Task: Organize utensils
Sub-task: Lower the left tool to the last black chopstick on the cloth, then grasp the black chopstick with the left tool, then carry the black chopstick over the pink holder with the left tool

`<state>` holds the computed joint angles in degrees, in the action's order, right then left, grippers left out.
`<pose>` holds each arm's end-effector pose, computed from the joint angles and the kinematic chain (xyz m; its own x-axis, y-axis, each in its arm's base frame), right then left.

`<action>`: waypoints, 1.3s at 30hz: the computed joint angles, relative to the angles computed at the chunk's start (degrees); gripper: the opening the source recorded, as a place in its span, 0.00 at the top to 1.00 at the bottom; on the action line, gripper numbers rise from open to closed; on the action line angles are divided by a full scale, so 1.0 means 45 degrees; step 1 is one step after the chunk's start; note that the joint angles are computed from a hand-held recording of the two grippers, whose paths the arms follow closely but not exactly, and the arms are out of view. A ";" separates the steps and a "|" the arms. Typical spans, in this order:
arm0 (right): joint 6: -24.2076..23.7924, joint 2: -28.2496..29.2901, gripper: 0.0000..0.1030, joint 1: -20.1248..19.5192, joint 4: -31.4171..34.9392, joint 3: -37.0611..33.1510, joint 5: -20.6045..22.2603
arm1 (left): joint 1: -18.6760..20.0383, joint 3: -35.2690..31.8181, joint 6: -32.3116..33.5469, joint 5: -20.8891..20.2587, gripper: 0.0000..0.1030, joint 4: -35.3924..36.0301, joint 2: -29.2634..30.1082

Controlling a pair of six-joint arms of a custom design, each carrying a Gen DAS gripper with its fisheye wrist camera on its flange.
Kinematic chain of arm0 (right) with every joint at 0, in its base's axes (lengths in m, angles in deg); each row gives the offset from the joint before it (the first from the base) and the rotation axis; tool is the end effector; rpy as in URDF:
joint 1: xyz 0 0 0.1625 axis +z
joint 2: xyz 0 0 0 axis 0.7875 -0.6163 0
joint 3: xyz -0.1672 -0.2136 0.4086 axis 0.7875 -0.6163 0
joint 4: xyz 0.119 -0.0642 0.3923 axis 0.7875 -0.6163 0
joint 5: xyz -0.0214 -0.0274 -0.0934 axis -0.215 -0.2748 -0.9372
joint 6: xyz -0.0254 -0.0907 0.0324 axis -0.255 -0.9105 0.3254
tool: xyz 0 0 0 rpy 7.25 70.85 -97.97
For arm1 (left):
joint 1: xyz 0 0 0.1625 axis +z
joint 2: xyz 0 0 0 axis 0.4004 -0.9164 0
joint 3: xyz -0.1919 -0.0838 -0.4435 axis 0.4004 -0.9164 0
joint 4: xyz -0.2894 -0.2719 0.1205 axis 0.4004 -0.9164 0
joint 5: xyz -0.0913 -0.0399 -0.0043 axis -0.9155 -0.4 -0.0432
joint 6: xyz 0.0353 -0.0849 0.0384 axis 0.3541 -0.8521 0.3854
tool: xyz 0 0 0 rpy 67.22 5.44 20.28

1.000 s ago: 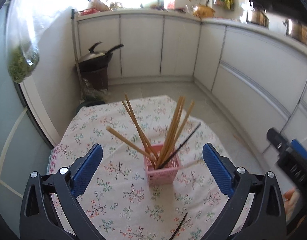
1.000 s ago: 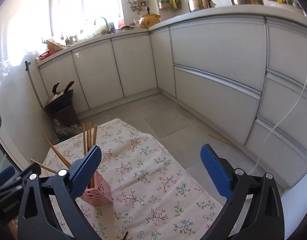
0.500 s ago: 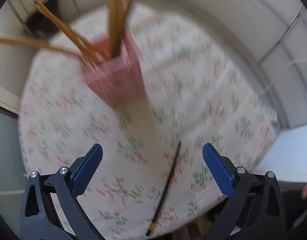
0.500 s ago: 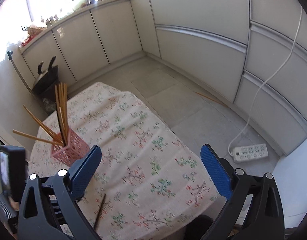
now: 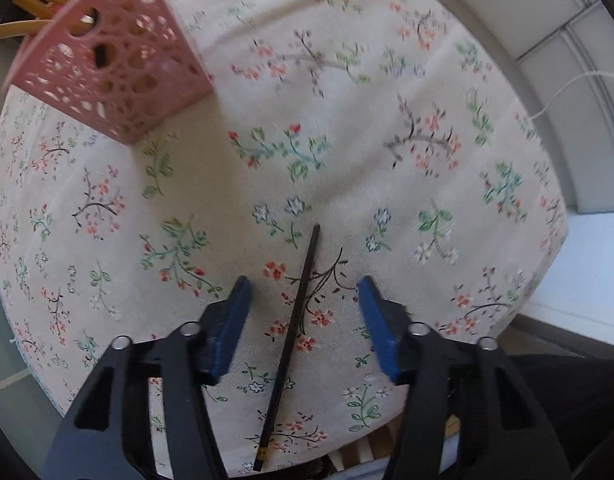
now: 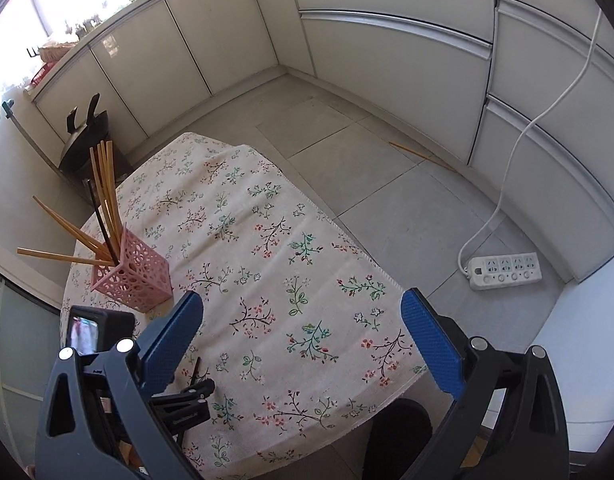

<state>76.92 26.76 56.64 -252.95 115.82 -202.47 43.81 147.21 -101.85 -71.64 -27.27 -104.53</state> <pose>0.3180 -0.7426 0.1180 -0.8167 0.1590 0.5548 -0.2836 0.7267 -0.6257 -0.1259 -0.8198 0.2094 -0.7074 0.1392 -0.6930 0.1265 0.9895 0.0696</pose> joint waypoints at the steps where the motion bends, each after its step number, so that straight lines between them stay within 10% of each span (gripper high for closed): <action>1: 0.0015 -0.0012 0.06 0.0002 0.0026 -0.0009 0.0012 | -0.0038 0.0152 0.0101 0.0160 0.53 -0.0192 -0.0012; 9: 0.0247 0.0142 0.06 -0.0018 0.0624 -0.0160 -0.0284 | -0.0244 0.1439 0.0614 0.0646 0.66 -0.1579 -0.0359; 13: 0.0681 0.0109 0.06 -0.0070 0.1421 -0.0226 0.0165 | -0.0171 0.2493 0.0630 0.0425 0.94 -0.2725 -0.0949; 39: -0.1238 0.0792 0.06 0.0712 -0.0153 -0.0418 0.0857 | -0.1562 0.5664 0.3261 0.0723 0.96 -1.1889 -0.3947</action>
